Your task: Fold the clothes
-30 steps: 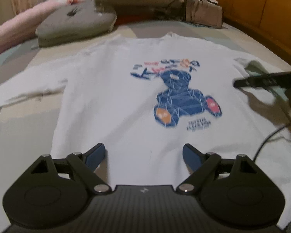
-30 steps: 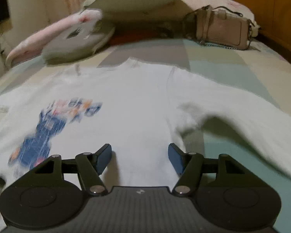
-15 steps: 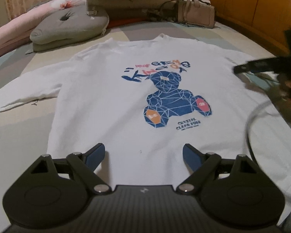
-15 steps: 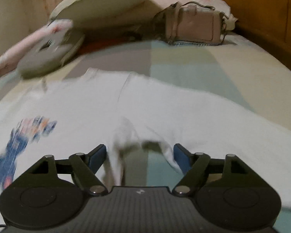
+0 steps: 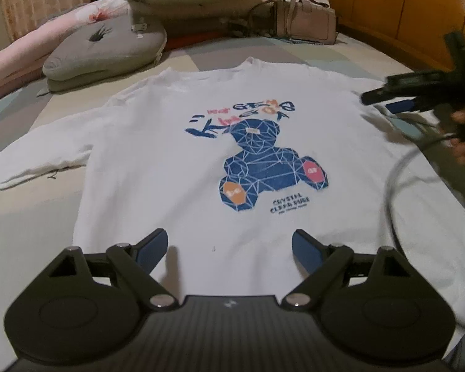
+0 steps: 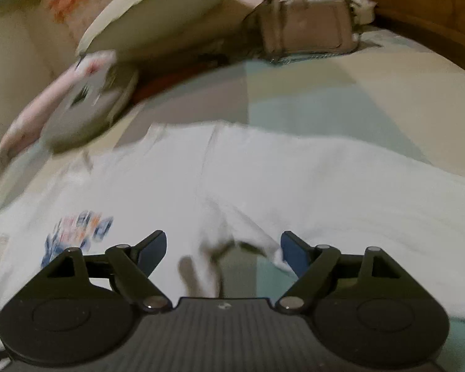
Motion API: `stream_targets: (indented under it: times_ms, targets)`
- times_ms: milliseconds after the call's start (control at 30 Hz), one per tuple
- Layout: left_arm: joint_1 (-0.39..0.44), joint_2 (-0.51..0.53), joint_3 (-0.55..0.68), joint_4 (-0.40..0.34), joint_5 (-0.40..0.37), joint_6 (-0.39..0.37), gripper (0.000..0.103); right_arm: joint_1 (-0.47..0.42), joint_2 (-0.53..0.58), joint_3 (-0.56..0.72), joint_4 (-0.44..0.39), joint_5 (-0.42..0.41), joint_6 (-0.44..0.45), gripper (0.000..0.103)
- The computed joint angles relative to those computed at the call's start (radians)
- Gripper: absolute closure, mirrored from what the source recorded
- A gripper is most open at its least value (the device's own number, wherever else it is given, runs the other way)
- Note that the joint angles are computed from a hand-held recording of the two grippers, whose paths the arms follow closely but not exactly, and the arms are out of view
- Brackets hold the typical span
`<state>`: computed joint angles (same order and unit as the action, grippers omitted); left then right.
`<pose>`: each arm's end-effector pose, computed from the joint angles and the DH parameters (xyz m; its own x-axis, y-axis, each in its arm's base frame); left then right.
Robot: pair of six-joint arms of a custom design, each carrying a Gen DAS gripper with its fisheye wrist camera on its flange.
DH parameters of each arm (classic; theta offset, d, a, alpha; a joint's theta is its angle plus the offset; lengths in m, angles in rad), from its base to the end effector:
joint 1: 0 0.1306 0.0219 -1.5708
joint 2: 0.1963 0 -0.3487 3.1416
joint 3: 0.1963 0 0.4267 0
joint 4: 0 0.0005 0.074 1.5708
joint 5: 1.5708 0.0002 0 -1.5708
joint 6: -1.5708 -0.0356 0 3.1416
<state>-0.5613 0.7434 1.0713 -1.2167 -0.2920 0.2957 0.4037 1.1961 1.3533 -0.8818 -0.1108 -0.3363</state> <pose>0.2491 -0.1451 0.4655 -0.7325 0.1309 -0.6681 0.1492 0.9884 0.0301 0.4246 0.1851 0.4679 -0.7294 0.0451 -0.6826 -0.2392 0.9180 0.3163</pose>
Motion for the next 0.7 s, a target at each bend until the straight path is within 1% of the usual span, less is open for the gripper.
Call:
stream_targets:
  times_ms: [33,67,133,167,233,333,433,500,567,633,700]
  targets:
    - [0.001,0.001,0.001,-0.001,-0.006,-0.003,0.016,-0.004,-0.032,-0.014,0.007,0.036,0.022,0.018]
    - [0.000,0.003,0.002,-0.002,-0.016,-0.005,0.016,-0.005,-0.053,-0.023,0.015,0.097,0.045,0.014]
    - [-0.007,0.005,0.002,0.000,-0.046,-0.001,0.016,-0.015,-0.072,-0.034,-0.008,0.220,0.080,0.009]
    - [-0.012,0.006,0.004,-0.005,-0.061,0.006,0.016,-0.028,-0.077,-0.040,-0.042,0.242,0.079,0.009]
    - [-0.028,0.001,0.009,-0.025,-0.084,0.017,0.016,-0.058,-0.081,-0.047,-0.130,0.269,0.063,0.009]
    - [-0.056,-0.014,0.017,-0.065,-0.097,0.024,0.016,-0.073,-0.148,-0.091,-0.179,0.280,0.078,0.009]
    - [-0.095,-0.028,0.022,-0.108,-0.123,0.037,0.016,-0.035,-0.220,-0.101,-0.208,0.275,0.042,0.008]
    - [-0.123,-0.029,0.022,-0.135,-0.141,0.054,0.016,0.026,-0.273,-0.111,-0.186,0.245,0.065,0.007]
    - [-0.152,-0.034,0.012,-0.150,-0.154,0.063,0.016,0.134,-0.295,-0.111,-0.168,0.251,0.092,0.004]
    - [-0.183,-0.034,0.004,-0.179,-0.171,0.092,0.016,0.235,-0.299,-0.107,-0.149,0.261,0.112,0.004]
    - [-0.220,-0.042,-0.006,-0.206,-0.192,0.135,0.016,0.320,-0.261,-0.097,-0.124,0.267,0.107,0.004]
